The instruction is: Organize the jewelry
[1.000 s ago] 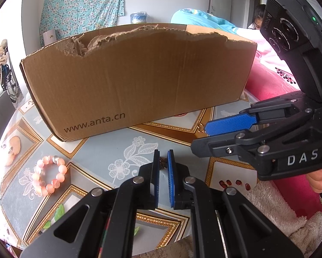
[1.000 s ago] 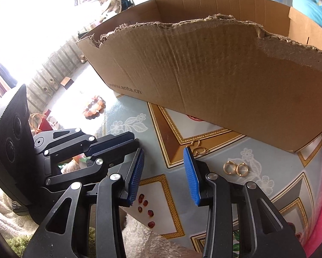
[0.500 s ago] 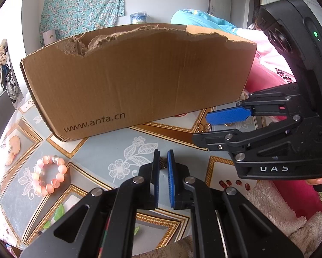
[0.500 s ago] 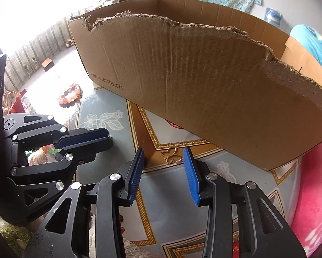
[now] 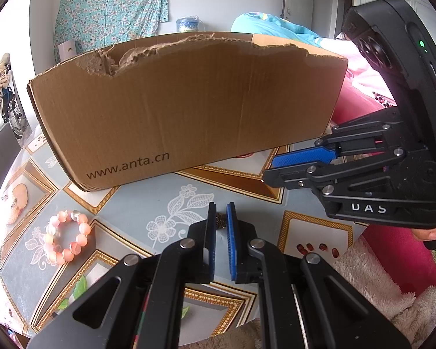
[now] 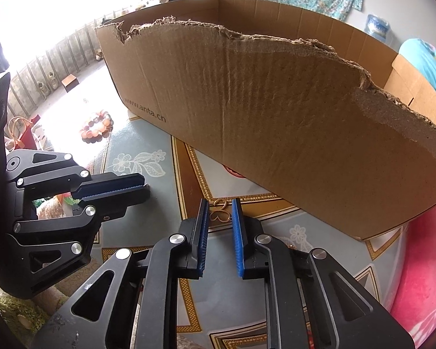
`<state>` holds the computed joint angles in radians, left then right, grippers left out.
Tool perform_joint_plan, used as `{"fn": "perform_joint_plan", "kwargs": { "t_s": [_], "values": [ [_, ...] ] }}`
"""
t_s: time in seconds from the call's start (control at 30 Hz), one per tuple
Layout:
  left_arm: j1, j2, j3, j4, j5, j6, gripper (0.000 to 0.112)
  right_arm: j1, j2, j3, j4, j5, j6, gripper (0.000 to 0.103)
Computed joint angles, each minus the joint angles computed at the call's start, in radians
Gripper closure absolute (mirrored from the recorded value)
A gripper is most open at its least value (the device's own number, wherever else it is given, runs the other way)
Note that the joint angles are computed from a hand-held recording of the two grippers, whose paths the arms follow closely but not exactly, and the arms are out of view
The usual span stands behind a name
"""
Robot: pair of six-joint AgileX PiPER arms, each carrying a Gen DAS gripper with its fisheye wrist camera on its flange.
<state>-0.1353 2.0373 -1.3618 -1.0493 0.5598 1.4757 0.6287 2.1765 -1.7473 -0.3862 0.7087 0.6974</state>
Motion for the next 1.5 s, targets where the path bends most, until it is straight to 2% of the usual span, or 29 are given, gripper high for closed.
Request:
{"fn": "perform_joint_plan", "kwargs": {
  "t_s": [0.63,0.77,0.83,1.23,1.4,1.5],
  "values": [
    [0.001,0.002,-0.004,0.001,0.004,-0.007,0.105,-0.010,-0.038,0.041,0.020,-0.032,0.025,0.089],
    [0.003,0.000,-0.003,-0.010,0.005,0.003,0.106,-0.013,-0.070,0.077,0.009,-0.057,0.050,0.090],
    [0.007,-0.002,0.000,-0.013,0.005,0.009,0.112,-0.012,-0.084,0.090,0.001,-0.064,0.061,0.089],
    [0.051,-0.063,0.021,-0.072,0.037,0.060,0.112,-0.001,-0.194,0.196,-0.092,-0.118,0.162,0.089],
    [0.046,-0.037,-0.049,0.075,0.103,-0.098,0.112,-0.004,-0.211,0.230,-0.089,-0.155,0.180,0.089],
    [0.025,-0.020,-0.071,0.153,0.107,-0.169,0.099,-0.006,-0.224,0.261,-0.089,-0.181,0.196,0.089]
  ]
}}
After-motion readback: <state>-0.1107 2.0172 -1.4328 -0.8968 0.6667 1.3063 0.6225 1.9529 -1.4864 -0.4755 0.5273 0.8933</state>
